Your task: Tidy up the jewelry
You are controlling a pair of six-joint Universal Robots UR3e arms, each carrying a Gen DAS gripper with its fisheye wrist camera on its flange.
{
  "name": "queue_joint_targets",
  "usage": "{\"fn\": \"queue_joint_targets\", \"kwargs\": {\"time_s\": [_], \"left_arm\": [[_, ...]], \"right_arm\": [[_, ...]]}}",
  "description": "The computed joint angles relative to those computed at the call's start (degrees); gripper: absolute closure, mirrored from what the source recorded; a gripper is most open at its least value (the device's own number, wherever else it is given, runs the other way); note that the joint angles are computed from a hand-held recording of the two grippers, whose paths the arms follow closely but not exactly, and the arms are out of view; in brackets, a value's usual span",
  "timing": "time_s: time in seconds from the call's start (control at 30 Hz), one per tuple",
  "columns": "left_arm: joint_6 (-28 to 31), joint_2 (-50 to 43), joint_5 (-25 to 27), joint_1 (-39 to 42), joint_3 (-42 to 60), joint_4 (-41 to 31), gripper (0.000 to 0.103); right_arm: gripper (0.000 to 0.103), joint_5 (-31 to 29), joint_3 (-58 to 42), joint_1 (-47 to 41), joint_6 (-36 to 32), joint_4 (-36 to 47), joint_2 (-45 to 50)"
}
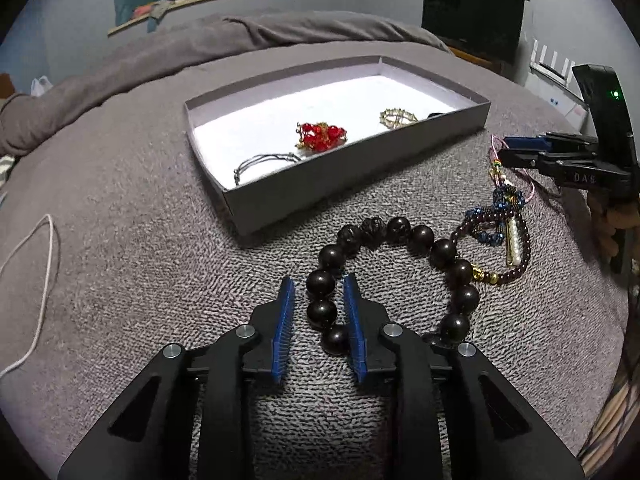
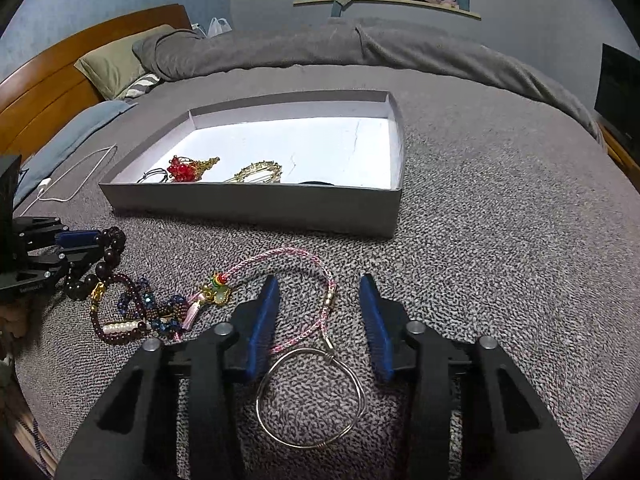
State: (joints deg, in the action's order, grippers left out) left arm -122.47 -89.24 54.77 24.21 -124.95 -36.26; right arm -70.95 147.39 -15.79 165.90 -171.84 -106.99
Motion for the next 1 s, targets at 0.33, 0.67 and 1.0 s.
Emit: {"fn": "queue_joint_targets", "kwargs": {"time_s": [0.33, 0.67, 1.0], "left_arm": [[-1.4, -1.4, -0.2, -0.5, 0.7, 0.1, 0.075], [-1.0, 0.3, -3.9, 1.4, 0.6, -2.6, 0.088], [4.0, 6.3, -15.5, 7.9, 3.5, -18.4, 0.088]], "right_arm": [[0.098, 0.1, -1.1, 2.0, 0.0, -0.7, 1.8], [0.098, 14.1, 3.2, -6.7, -0.6, 2.6, -10.0], [0.098, 27.4, 4.9, -19.2, -3.3, 18.3, -30.0]]}}
